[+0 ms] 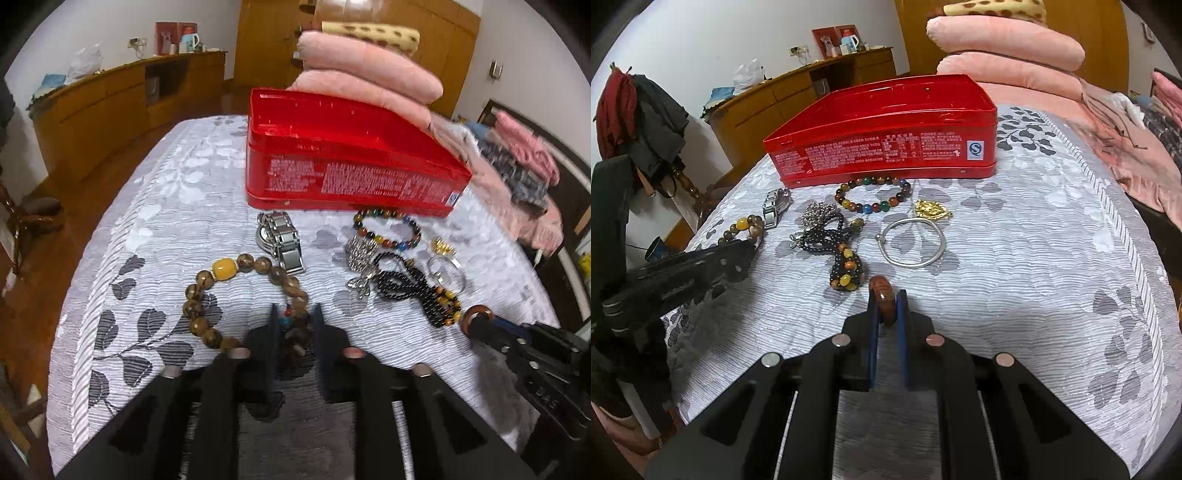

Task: Organize jewelry
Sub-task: 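Grasp the wooden bead bracelet with left tool while right tool holds the ring, then carry the bead bracelet with left tool into the tin while right tool drops the ring in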

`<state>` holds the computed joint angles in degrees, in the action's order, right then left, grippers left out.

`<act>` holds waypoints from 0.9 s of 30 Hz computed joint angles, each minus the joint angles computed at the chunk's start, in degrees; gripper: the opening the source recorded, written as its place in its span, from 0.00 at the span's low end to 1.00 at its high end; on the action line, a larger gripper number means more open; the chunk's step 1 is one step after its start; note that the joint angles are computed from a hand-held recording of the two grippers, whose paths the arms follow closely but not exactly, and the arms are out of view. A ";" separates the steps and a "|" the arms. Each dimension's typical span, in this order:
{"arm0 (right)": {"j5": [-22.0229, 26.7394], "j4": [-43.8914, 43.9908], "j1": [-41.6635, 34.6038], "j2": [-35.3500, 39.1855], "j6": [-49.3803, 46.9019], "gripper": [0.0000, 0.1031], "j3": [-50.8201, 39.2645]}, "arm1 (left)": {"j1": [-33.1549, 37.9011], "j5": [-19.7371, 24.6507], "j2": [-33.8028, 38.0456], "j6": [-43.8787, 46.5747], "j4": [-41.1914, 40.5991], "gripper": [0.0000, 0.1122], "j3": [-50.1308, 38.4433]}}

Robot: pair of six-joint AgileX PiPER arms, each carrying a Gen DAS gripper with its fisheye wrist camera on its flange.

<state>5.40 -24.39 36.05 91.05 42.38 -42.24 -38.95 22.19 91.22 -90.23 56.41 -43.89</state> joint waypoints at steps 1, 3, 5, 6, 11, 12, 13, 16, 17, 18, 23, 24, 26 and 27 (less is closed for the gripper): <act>0.10 0.08 0.13 0.05 -0.07 0.08 -0.07 | -0.26 0.09 0.22 0.78 -0.30 0.33 -0.39; 0.23 -0.29 0.20 0.07 0.35 0.08 -0.14 | -2.19 2.57 1.80 -3.00 4.04 0.33 -1.20; 0.30 -1.35 0.33 0.02 1.60 0.08 -0.07 | -2.40 3.04 1.95 -4.76 5.41 0.19 -1.08; 0.34 -2.29 0.42 0.11 2.56 0.08 -0.15 | -2.02 2.60 1.50 -5.78 6.04 0.17 -0.53; 0.61 -2.43 0.43 -0.40 2.66 0.08 -0.30 | -0.94 0.42 -1.81 -11.93 10.36 0.16 2.38; 0.74 -3.48 0.50 -0.78 3.60 0.08 -0.33 | -1.10 0.69 -2.61 -12.72 10.97 0.16 2.70; 0.91 -3.01 0.44 -1.02 2.96 0.08 -0.53 | -1.30 1.05 -3.73 -12.98 11.17 0.16 3.03; 1.44 -3.00 0.29 -2.07 2.24 0.08 -1.12 | -1.96 2.19 -6.28 -13.52 11.74 0.16 3.39; 1.66 -2.98 0.24 -2.24 2.02 0.08 -1.54 | -2.22 2.60 -7.13 -13.54 11.81 0.16 3.34; 1.83 -2.39 0.09 -2.44 1.19 0.08 -1.90 | -2.39 2.81 -7.88 -13.43 11.88 0.16 3.20; 3.14 0.23 -0.27 -3.49 -2.66 0.08 -4.39 | -3.26 4.11 -10.40 -13.31 12.70 0.16 2.18; 3.39 0.33 -0.34 -3.51 -2.94 0.08 -4.80 | -3.11 3.88 -10.72 -13.10 12.74 0.16 2.02; 4.12 0.44 -0.50 -3.40 -3.54 0.08 -6.03 | -2.88 3.50 -10.83 -12.57 12.81 0.16 1.02; 4.34 0.90 -0.60 -3.31 -4.13 0.08 -6.49 | -2.91 3.50 -10.78 -12.60 12.98 0.16 0.77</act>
<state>9.74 -23.49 35.45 87.74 38.25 -48.73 -41.86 25.69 80.44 -102.83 69.39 -43.12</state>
